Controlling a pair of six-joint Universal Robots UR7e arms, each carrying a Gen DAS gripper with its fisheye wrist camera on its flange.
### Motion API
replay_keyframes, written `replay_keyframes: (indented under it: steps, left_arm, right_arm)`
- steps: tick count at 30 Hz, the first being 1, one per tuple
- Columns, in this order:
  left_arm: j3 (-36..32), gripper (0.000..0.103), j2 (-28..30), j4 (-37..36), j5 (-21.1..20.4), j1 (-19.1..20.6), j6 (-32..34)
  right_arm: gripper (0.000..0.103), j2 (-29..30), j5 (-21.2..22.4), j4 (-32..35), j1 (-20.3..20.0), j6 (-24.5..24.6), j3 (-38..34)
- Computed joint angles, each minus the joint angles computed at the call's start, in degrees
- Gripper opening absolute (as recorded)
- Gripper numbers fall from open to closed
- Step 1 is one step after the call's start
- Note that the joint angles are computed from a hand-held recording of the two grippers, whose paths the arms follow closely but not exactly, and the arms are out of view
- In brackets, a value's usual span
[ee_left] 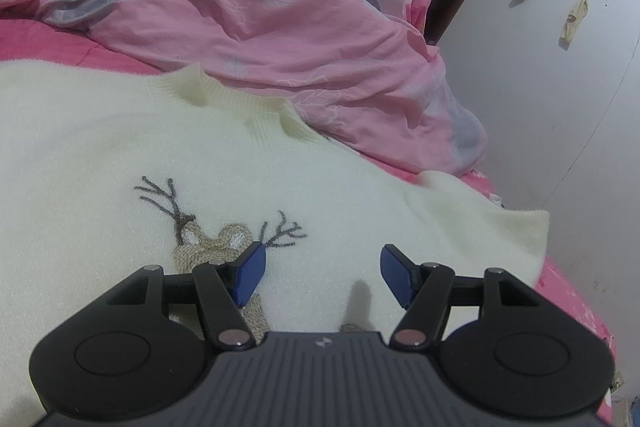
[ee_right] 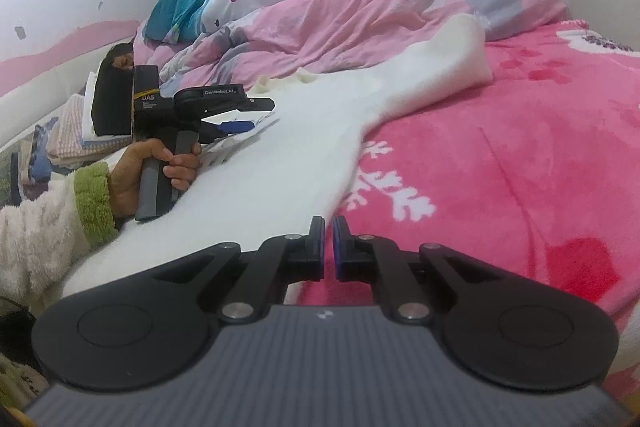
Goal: Fold clothes
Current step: 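Grasp the sweater sleeve cuff with the right gripper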
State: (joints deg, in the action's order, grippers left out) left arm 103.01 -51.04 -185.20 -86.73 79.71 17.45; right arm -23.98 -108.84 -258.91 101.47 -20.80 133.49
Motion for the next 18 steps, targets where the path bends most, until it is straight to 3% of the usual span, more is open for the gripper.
replay_keyframes:
  steps: [6,10,13,18]
  left_arm:
    - [-0.1,0.066,0.0,0.2,-0.3,0.2,-0.1]
    - [-0.1,0.066,0.0,0.2,-0.3,0.2,0.0]
    - [-0.2,0.066,0.0,0.2,-0.6,0.3,-0.2]
    - [-0.3,0.066,0.0,0.3,-1.2,0.5,-0.5]
  right_arm:
    - [0.005,-0.7,3.2,0.1,-1.5,1.7,0.4]
    - [0.007,-1.2,10.1,-5.9,-5.1,6.4,2.0]
    - [0.025,-3.3,10.1,-9.4,-6.5,9.5,1.4]
    - [0.05,-10.6,11.3,-3.6,-9.7,14.2,-2.8]
